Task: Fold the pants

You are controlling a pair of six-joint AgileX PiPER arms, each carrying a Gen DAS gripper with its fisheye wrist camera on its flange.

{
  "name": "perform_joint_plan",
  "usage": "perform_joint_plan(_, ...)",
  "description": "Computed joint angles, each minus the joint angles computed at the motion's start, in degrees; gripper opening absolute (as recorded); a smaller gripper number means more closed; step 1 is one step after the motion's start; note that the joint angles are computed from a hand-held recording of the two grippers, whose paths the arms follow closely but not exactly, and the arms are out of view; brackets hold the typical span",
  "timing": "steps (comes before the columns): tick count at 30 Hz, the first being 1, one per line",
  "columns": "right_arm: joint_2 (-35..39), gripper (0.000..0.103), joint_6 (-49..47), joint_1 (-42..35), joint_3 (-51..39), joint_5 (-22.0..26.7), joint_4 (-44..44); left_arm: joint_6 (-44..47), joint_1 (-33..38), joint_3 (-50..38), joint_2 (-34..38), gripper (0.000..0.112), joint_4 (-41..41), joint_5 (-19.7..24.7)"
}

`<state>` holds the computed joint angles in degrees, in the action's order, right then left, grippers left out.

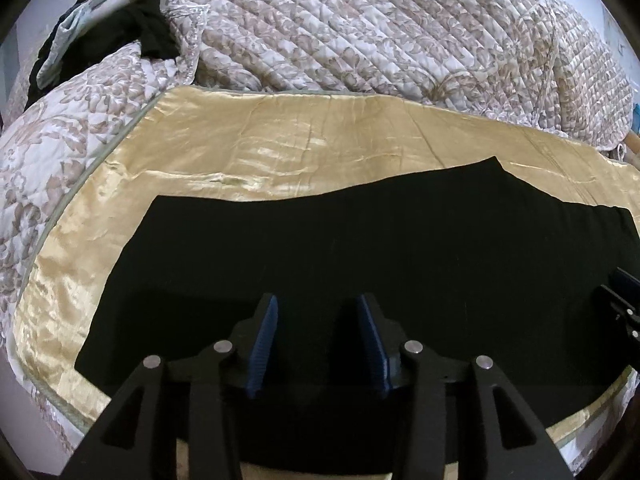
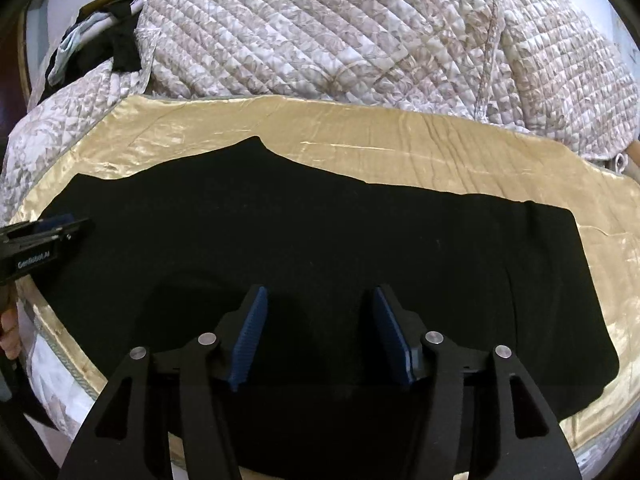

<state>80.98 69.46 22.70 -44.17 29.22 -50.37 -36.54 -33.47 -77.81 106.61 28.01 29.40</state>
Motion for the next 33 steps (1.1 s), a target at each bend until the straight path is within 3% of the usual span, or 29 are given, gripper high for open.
perform_joint_plan(15, -1.04, 0.064, 10.31, 4.9, 2.68, 3.98, -6.74, -2.48, 0.5, 5.55, -3.3, 0.052, 1.18, -3.06)
perform_joint_plan(26, -1.34, 0.065, 11.38, 5.47, 3.07, 4.33, -7.53, -7.58, 4.44, 15.72, -9.82, 0.053, 3.48, -10.62)
perform_joint_plan(33, -1.14, 0.065, 12.16, 5.9, 3.0, 4.69, -7.86, -17.02, 11.18, 23.8, -16.2, 0.053, 6.53, -15.07)
